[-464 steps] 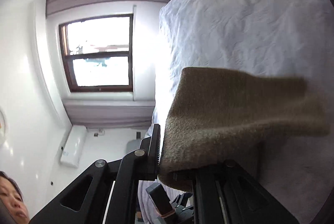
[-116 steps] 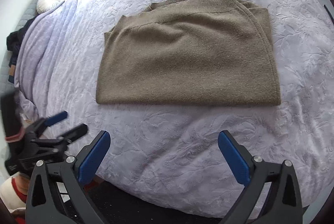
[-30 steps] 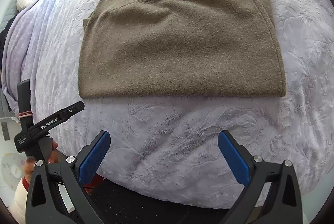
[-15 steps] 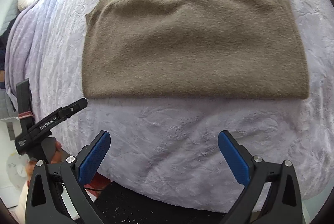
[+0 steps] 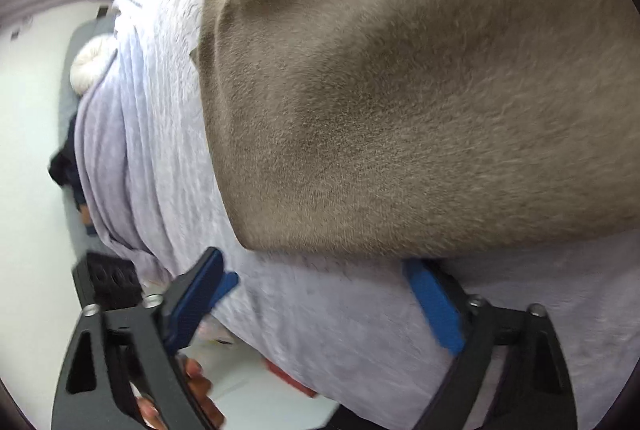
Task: Fold small clothes
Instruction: 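Grasp one side edge of the folded sweater with both grippers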
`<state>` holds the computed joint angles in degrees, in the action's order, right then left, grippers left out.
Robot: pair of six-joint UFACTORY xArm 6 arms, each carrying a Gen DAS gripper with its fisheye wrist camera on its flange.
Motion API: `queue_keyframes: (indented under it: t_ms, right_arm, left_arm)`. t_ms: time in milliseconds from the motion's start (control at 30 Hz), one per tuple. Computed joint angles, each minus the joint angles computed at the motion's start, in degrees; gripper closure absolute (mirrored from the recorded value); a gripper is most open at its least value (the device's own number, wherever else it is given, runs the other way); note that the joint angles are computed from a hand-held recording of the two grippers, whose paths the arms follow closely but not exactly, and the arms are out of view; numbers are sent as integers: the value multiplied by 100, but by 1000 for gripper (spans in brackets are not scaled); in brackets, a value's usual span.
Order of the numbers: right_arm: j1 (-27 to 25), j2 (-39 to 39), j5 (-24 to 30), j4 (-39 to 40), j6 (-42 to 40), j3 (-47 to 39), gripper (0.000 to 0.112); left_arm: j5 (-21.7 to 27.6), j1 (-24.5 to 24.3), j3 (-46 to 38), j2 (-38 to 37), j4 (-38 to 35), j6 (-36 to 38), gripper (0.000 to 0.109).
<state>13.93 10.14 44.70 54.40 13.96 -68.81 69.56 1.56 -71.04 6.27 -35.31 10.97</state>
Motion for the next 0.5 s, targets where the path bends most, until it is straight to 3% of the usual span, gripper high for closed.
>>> queue_keyframes:
  t_ms: [100, 167, 233, 500]
  right_arm:
    - [57, 51, -422, 700, -28, 160, 43]
    - [65, 119, -575, 1168, -207, 151, 62]
    - [48, 196, -614, 1644, -548, 82, 92]
    - [-91, 102, -471, 2034, -1051, -46, 95]
  left_arm:
    - [116, 72, 224, -154, -482, -66, 7]
    - [154, 121, 345, -181, -728, -83, 7]
    - [169, 96, 412, -216, -887, -105, 7]
    - [-138, -311, 271, 23, -1977, 37, 7]
